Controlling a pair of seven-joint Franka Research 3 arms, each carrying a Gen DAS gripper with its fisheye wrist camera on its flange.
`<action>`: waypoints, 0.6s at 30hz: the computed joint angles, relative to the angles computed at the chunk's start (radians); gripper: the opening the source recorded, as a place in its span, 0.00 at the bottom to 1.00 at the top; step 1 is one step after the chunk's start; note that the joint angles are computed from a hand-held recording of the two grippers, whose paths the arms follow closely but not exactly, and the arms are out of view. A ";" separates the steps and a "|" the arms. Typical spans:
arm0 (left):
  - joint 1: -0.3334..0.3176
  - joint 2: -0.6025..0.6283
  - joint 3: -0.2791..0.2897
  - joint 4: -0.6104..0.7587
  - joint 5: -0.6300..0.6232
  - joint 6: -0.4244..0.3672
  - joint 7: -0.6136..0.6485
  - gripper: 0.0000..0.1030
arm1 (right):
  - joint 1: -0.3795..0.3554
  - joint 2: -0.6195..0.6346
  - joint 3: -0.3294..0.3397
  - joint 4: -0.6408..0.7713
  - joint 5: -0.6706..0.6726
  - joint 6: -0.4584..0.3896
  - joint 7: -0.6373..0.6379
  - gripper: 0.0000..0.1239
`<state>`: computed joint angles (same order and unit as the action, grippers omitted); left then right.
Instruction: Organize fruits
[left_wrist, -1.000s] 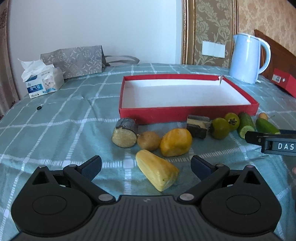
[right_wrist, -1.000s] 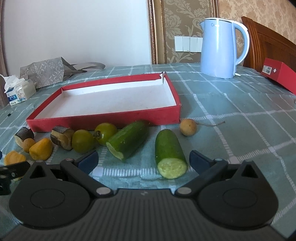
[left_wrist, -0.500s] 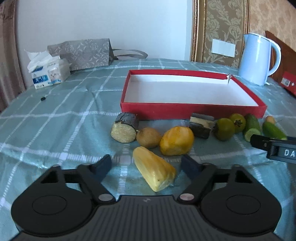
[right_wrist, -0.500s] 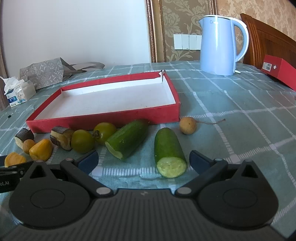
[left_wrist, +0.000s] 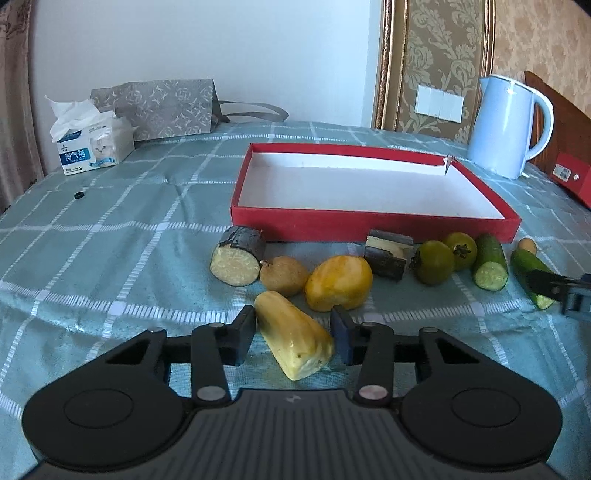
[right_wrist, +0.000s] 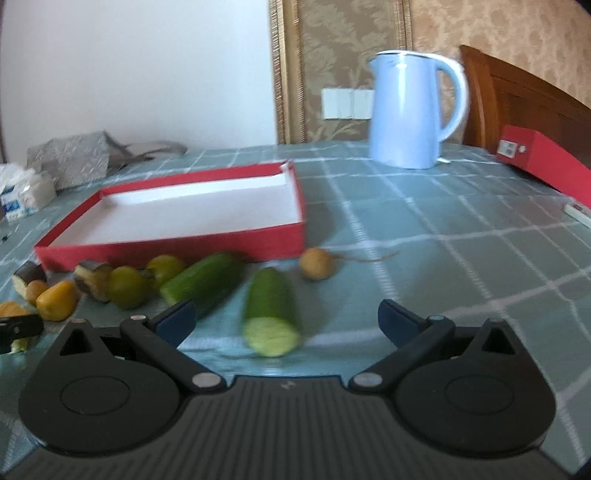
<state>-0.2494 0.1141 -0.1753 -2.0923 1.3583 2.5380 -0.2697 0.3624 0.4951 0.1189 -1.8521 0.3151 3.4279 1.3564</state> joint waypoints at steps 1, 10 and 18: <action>0.000 0.000 0.001 -0.001 0.008 0.002 -0.007 0.42 | -0.017 -0.002 0.011 -0.005 -0.005 0.007 0.005 0.83; 0.013 -0.020 0.003 -0.027 0.080 0.038 -0.092 0.34 | -0.154 -0.005 0.089 -0.017 -0.091 -0.016 0.041 0.83; 0.013 -0.004 -0.001 -0.013 0.090 0.033 -0.067 0.31 | -0.274 0.029 0.232 0.034 -0.202 -0.106 0.023 0.73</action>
<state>-0.2366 0.1098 -0.1762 -2.1049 1.4484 2.5709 -0.3367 0.0882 0.5241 0.3513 -1.8177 0.1133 3.3220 1.3793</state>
